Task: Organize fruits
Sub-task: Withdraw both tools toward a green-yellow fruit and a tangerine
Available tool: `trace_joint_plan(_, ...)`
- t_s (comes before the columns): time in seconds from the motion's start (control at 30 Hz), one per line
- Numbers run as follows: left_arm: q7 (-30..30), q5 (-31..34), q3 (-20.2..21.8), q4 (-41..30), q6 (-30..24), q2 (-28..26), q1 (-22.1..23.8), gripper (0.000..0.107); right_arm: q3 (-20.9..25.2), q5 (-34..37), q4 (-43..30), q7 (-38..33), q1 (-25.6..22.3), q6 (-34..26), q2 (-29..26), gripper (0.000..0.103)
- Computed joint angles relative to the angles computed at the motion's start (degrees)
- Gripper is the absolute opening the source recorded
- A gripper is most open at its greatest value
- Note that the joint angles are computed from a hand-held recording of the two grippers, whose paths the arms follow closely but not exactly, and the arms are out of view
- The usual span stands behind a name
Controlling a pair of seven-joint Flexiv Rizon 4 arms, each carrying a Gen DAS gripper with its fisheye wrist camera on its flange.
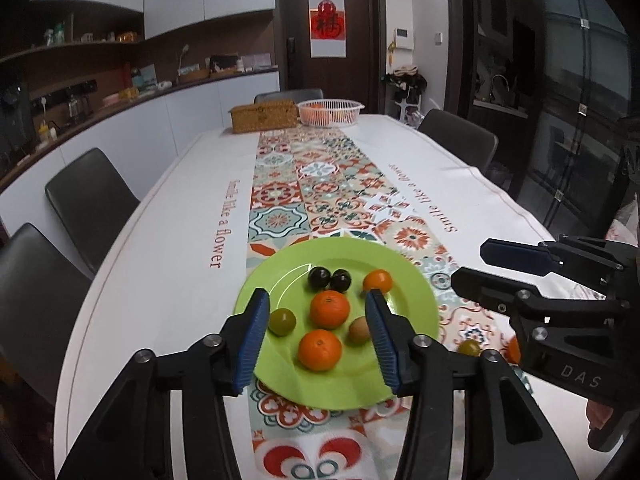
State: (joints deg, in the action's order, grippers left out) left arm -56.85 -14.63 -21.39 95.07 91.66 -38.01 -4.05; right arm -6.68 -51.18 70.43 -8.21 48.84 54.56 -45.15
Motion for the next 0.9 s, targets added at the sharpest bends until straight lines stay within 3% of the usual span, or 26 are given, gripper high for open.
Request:
trace_joint_plan(0.07,-0.1,0.4,-0.7,1.8,1.5,1.2,0.4,0.054,-0.8,-1.7,2.7,2.2,0.9,0.2,1.9,0.044)
trace_joint_plan(0.47,-2.7,5.4,-12.0,10.7,7.1,5.3,7.9,0.067,2.3,-13.0,14.7,12.9,0.5,-3.7,11.1,0.044)
trace_joint_plan(0.8,-5.3,11.2,-13.3,12.7,9.0,4.9,7.9,0.076,7.5,-18.8,22.2,20.6,-1.6,-9.7,16.2,0.052)
trace_joint_plan(0.9,-4.2,13.1,-15.9,12.7,8.8,3.4,9.5,0.076,8.7,-19.1,23.6,21.9,-2.2,-10.6,16.7,0.052)
